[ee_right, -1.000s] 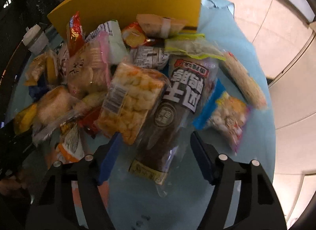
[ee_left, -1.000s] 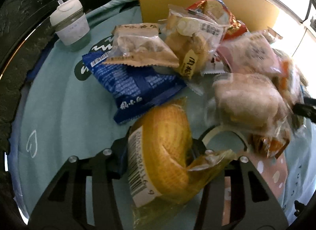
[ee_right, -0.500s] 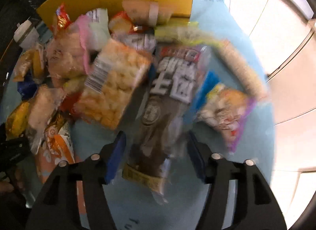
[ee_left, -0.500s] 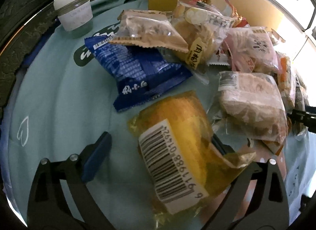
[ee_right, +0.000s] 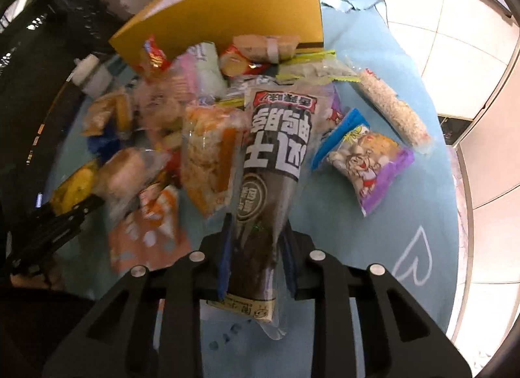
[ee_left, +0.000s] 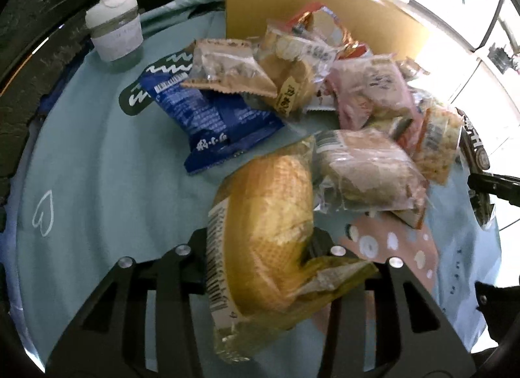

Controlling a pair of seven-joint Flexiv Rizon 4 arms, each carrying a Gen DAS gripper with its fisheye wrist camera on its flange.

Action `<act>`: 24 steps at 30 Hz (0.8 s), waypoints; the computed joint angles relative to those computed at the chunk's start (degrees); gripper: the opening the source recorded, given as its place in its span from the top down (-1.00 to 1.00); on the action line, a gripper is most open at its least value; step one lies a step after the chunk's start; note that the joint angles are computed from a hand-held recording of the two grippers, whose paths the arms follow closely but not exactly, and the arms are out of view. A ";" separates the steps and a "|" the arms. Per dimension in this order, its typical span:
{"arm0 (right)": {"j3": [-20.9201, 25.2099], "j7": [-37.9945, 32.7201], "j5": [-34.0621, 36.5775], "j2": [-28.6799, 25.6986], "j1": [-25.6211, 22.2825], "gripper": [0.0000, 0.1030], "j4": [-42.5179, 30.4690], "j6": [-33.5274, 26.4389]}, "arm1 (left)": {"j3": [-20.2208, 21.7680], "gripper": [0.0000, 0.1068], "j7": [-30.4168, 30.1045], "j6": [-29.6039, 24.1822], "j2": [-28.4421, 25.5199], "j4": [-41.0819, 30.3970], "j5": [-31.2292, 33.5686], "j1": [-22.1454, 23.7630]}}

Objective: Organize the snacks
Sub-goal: 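Carry both bags over the yellow box and open both tools to drop them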

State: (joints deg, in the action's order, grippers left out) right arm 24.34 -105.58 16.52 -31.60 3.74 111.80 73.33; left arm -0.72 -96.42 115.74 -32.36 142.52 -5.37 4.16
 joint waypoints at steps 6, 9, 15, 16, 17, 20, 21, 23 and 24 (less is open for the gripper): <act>4.14 -3.93 4.80 3.82 -2.63 0.48 3.17 3.28 | -0.84 0.21 -2.04 2.99 4.09 2.70 2.12 2.14; 6.59 -6.72 8.16 4.93 -4.69 0.48 2.62 4.82 | -0.96 0.21 -3.02 4.11 6.76 3.94 3.54 3.18; 9.80 -12.85 15.99 6.88 -6.84 0.48 -0.85 2.62 | -1.34 0.21 -5.16 4.58 12.24 4.68 6.19 4.72; 10.06 -14.23 17.20 7.52 -7.16 0.48 -1.57 1.84 | -1.10 0.21 -5.09 4.57 12.97 4.38 6.17 4.31; 10.04 -15.29 18.29 7.89 -7.02 0.48 -2.31 1.35 | -1.12 0.21 -5.10 4.40 14.34 4.12 6.51 4.32; 9.40 -17.07 21.08 8.44 -5.26 0.48 -4.57 0.44 | -1.38 0.21 -5.09 2.94 17.73 3.03 7.88 4.85; 9.12 -17.97 21.88 8.75 -4.91 0.48 -5.37 0.03 | -1.83 0.21 -5.54 2.37 18.58 2.68 8.88 5.62; 8.02 -19.03 22.96 9.26 -3.97 0.48 -6.49 -1.08 | -1.80 0.21 -5.42 1.06 19.93 1.61 9.46 5.67; 7.22 -19.09 23.23 9.18 -3.20 0.48 -7.45 -1.62 | -2.00 0.21 -5.37 -0.02 20.36 0.71 9.60 5.72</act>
